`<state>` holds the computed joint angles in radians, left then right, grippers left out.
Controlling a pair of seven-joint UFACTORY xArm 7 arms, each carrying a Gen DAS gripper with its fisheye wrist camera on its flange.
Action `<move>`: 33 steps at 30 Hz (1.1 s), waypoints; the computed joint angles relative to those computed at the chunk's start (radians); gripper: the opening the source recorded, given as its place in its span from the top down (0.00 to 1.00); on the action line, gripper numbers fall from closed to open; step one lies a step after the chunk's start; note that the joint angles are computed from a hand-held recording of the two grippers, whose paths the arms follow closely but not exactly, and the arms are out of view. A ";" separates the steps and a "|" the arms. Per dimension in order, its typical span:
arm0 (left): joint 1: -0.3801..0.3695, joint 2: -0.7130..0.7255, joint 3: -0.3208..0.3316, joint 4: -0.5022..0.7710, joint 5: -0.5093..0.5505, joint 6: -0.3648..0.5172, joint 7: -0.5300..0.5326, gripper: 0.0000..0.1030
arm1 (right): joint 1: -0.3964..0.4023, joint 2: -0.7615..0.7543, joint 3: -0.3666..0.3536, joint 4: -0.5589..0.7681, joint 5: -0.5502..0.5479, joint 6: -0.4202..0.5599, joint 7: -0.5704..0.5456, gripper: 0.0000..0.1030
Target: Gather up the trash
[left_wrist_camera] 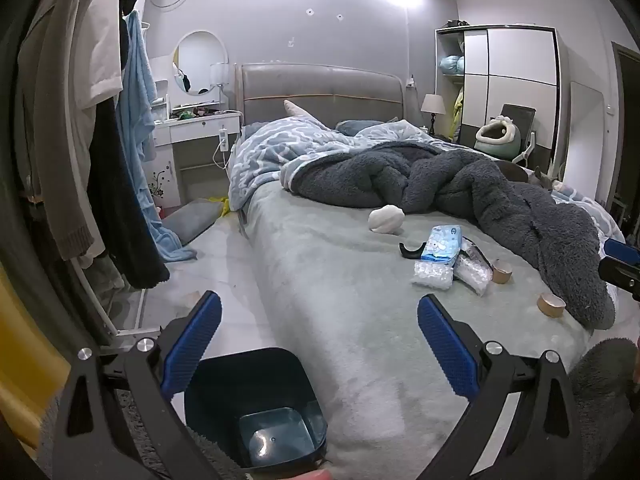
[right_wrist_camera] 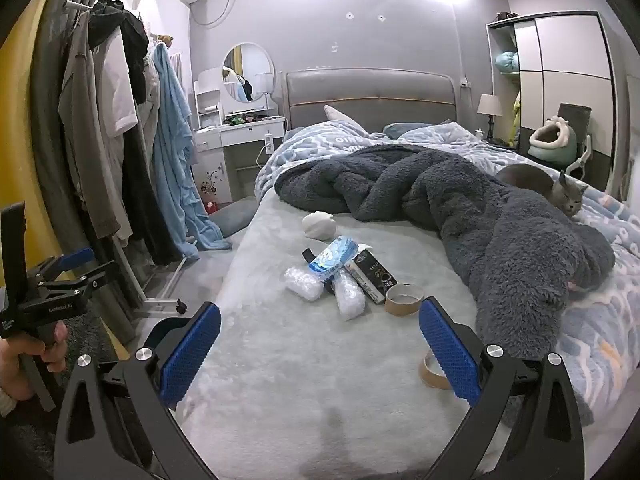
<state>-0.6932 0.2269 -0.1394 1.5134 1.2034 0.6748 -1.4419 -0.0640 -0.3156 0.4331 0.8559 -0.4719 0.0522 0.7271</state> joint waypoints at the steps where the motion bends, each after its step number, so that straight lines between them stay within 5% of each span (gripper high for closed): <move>1: 0.000 0.000 0.000 0.000 0.000 -0.001 -0.001 0.03 | 0.003 0.000 -0.002 0.000 0.002 0.002 -0.002 0.03; 33: -0.001 0.001 0.000 0.001 -0.007 0.005 0.011 0.03 | 0.004 0.001 -0.003 0.001 -0.003 0.001 0.003 0.03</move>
